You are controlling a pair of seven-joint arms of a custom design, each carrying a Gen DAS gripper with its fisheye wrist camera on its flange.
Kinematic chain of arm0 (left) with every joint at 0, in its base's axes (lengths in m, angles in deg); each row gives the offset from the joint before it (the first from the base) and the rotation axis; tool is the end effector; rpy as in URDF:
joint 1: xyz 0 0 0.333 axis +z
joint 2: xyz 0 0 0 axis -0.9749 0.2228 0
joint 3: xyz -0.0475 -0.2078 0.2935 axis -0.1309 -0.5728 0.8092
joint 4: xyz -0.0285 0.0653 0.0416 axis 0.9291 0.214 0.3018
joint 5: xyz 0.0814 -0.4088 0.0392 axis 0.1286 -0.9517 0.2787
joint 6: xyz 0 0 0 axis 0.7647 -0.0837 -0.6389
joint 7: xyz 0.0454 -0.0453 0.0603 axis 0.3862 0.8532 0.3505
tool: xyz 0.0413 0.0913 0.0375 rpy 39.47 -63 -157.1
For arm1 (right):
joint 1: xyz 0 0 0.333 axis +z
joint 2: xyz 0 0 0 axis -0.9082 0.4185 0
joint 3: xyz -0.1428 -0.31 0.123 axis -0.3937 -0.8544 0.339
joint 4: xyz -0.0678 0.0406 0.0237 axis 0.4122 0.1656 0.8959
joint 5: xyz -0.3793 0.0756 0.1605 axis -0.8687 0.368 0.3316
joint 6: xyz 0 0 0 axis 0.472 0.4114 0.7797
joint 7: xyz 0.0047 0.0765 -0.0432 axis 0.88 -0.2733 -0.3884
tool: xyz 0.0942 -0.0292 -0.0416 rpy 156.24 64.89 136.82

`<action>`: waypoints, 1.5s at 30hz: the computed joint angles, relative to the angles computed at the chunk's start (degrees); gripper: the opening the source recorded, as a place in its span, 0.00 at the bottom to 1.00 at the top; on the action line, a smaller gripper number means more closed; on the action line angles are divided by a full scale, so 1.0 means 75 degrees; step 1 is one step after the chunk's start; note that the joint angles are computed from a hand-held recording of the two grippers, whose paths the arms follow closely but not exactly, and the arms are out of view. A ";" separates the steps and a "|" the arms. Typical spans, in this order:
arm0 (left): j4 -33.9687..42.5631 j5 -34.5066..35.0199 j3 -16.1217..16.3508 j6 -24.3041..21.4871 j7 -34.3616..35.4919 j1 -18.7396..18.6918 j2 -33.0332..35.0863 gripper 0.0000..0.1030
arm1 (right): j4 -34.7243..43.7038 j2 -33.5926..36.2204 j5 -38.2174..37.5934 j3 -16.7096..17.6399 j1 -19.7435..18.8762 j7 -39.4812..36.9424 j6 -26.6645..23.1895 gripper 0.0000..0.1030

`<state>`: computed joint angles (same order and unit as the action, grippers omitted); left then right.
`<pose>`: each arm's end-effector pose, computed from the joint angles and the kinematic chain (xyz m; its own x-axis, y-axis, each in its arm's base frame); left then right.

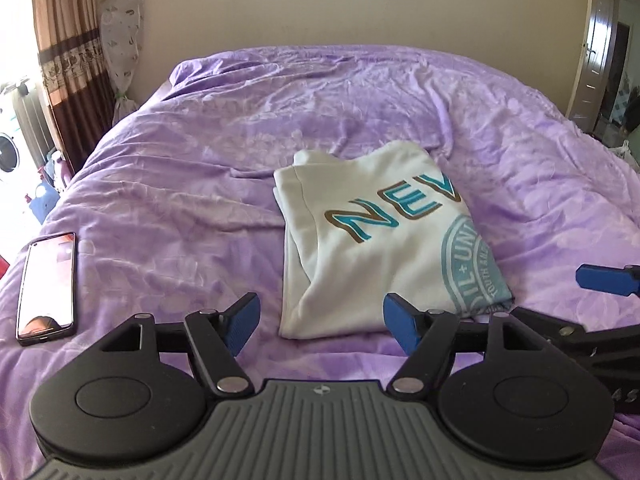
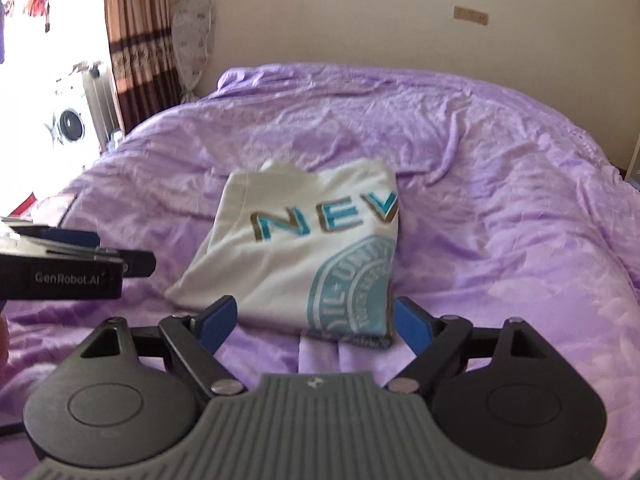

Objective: Fold small clothes

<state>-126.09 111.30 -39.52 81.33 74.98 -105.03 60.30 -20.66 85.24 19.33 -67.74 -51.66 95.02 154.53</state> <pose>0.6363 -0.4194 0.5127 0.2530 -0.9673 -0.0175 -0.6800 -0.1650 -0.7144 0.6842 0.1883 0.5187 0.5226 -0.8514 -0.0440 -0.5893 -0.3234 -0.7403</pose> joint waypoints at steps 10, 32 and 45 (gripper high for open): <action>0.0024 0.0034 0.0001 -0.0073 -0.0004 -0.0040 0.0017 0.80 | 0.0019 0.0058 -0.0193 -0.0050 0.0039 0.0185 -0.0073 0.79; -0.0019 0.0012 -0.0013 -0.0103 0.0320 -0.0013 0.0013 0.81 | 0.0007 0.0047 -0.0210 -0.0048 0.0035 0.0231 -0.0091 0.79; 0.0014 0.0021 -0.0012 -0.0109 0.0492 -0.0036 0.0045 0.81 | -0.0040 0.0029 -0.0203 -0.0037 0.0040 0.0209 -0.0102 0.79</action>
